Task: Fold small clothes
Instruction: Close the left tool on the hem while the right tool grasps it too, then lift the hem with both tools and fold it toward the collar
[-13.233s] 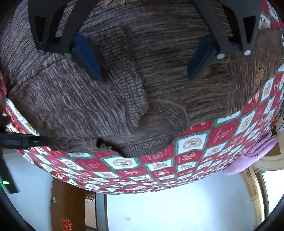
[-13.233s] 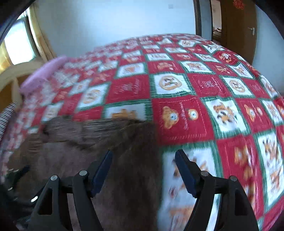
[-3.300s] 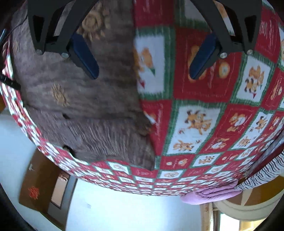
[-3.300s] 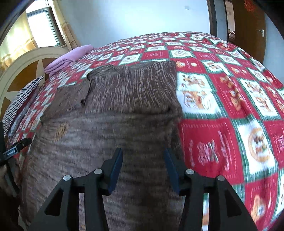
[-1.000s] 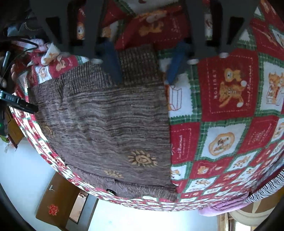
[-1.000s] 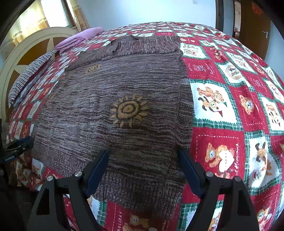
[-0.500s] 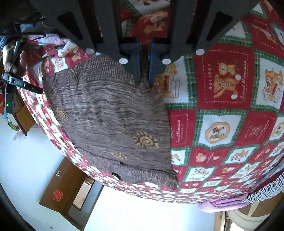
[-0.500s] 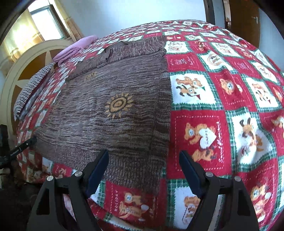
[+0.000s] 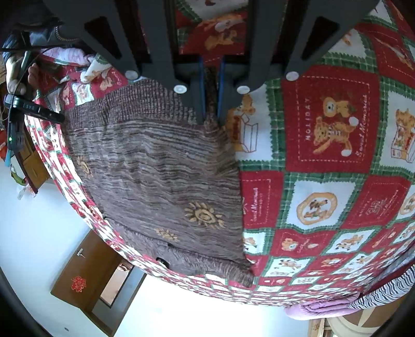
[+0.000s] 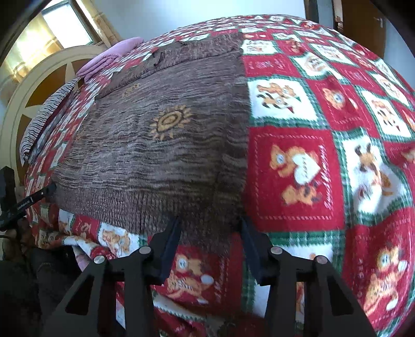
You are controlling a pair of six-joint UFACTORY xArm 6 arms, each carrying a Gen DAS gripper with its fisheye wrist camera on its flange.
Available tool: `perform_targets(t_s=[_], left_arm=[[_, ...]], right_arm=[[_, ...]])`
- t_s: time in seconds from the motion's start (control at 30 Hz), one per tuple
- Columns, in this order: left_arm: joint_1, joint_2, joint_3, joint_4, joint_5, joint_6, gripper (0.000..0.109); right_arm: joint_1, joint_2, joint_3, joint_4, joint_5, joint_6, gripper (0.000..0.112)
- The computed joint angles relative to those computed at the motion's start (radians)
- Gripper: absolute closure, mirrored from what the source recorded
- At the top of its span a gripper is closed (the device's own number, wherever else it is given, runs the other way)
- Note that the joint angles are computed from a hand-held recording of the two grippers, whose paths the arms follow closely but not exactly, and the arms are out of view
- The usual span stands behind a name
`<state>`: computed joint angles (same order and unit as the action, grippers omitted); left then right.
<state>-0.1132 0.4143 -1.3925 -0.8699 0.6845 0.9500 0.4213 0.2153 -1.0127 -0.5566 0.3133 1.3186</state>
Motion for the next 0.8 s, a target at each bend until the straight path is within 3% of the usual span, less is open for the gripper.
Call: perform_targets(t_s=[0.1,0.13,0.17,0.27,0.4,0.53,0.67,0.8], left_arm=[[-0.002,0.009,-0.004,0.006,0.006,-0.003,0.100],[-0.001,0.011,-0.006,0.007,0.011,-0.004,0.101],[0.000,0.012,-0.007,0.006,0.014,-0.004,0.101],[0.005,-0.004,-0.003,-0.027,0.012,0.028,0.101],[0.021,-0.027,-0.015,-0.079,0.007,0.073,0.101],[0.041,-0.014,-0.070,-0.097,0.072,0.050,0.101],[0.039,-0.012,-0.102,-0.123,0.086,0.062,0.101],[0.037,0.008,-0.158,-0.141,0.104,0.053,0.101]], right_arm=[[-0.004,0.001,0.007,-0.022,-0.003,0.021,0.084],[0.000,0.008,-0.005,-0.057,0.011,0.036,0.100],[0.001,0.010,-0.009,-0.097,0.007,0.051,0.107],[-0.001,-0.009,-0.010,-0.217,-0.018,0.129,0.108],[-0.011,-0.084,0.002,-0.469,-0.002,0.351,0.108],[-0.025,-0.146,0.014,-0.669,-0.001,0.566,0.108],[-0.042,-0.168,0.009,-0.780,-0.033,0.702,0.108],[-0.045,-0.183,-0.012,-0.807,-0.022,0.717,0.108]])
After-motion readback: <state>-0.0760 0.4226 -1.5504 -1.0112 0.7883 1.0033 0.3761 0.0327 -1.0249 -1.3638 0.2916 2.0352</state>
